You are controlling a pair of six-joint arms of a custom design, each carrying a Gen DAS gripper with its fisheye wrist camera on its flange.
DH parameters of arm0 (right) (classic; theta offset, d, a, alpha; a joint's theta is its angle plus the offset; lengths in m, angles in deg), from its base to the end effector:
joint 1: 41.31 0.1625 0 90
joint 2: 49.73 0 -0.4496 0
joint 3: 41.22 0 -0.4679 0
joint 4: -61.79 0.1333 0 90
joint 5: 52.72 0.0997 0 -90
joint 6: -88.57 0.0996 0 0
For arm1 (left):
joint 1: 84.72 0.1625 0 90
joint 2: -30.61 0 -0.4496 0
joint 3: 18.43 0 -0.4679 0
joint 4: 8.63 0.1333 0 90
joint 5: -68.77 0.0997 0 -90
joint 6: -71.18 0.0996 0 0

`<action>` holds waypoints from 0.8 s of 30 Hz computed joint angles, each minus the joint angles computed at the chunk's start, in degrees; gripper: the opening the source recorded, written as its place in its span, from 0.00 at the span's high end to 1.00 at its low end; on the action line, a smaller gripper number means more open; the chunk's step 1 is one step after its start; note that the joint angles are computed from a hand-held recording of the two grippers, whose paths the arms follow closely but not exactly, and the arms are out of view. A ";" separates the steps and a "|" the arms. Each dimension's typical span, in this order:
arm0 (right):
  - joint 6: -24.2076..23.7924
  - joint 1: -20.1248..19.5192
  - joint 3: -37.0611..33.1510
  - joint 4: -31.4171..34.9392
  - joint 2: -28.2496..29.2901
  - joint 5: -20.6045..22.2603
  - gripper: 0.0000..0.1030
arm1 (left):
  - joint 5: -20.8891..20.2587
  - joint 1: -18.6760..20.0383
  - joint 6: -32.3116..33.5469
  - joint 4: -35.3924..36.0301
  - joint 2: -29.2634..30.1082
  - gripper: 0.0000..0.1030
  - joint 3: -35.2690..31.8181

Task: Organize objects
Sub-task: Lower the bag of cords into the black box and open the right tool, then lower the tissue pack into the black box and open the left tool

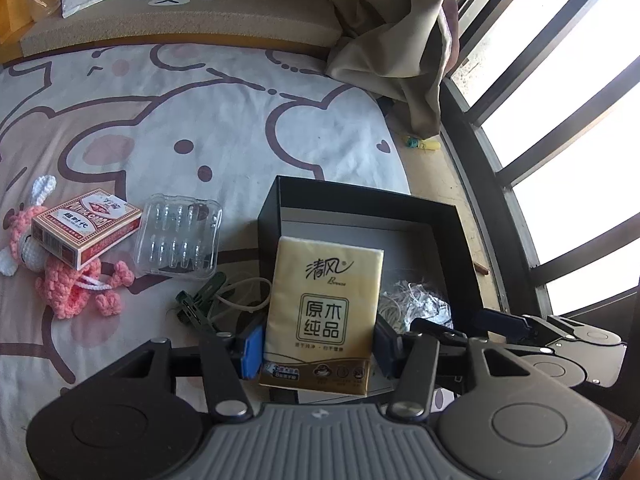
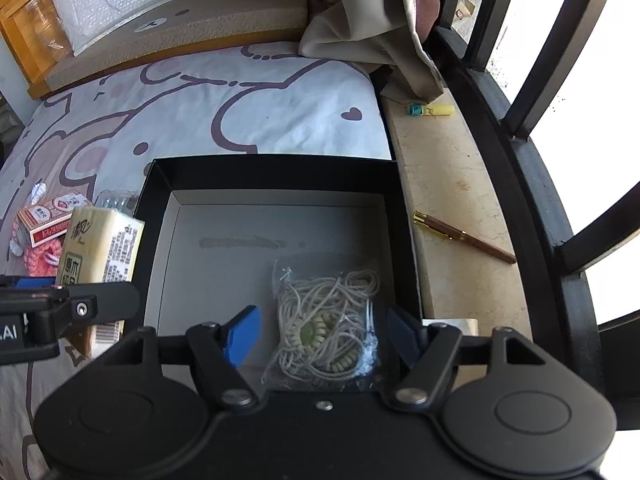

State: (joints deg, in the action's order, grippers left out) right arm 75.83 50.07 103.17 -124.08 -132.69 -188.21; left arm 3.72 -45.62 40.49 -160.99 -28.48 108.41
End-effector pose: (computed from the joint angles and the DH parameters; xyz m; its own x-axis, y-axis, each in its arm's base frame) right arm 0.0719 -0.3990 0.1966 -0.6887 0.1950 0.6984 -0.1761 0.8894 -0.4219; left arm -0.2766 -0.4507 0.0159 -0.8596 0.3061 -0.4091 0.3882 0.9118 -0.1336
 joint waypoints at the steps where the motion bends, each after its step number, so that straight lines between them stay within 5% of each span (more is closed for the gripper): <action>1: -0.05 -0.01 0.19 0.21 -0.53 -0.05 0.31 | -0.22 -0.06 -0.16 0.00 0.24 0.47 -0.09; 17: 0.87 -0.77 2.49 3.81 -6.76 2.85 0.48 | -1.68 -0.38 -2.13 0.25 2.80 0.47 -0.89; 24: 0.86 -0.58 2.24 3.88 -6.42 2.54 0.51 | -1.03 -1.29 0.07 -0.58 2.38 0.33 -0.45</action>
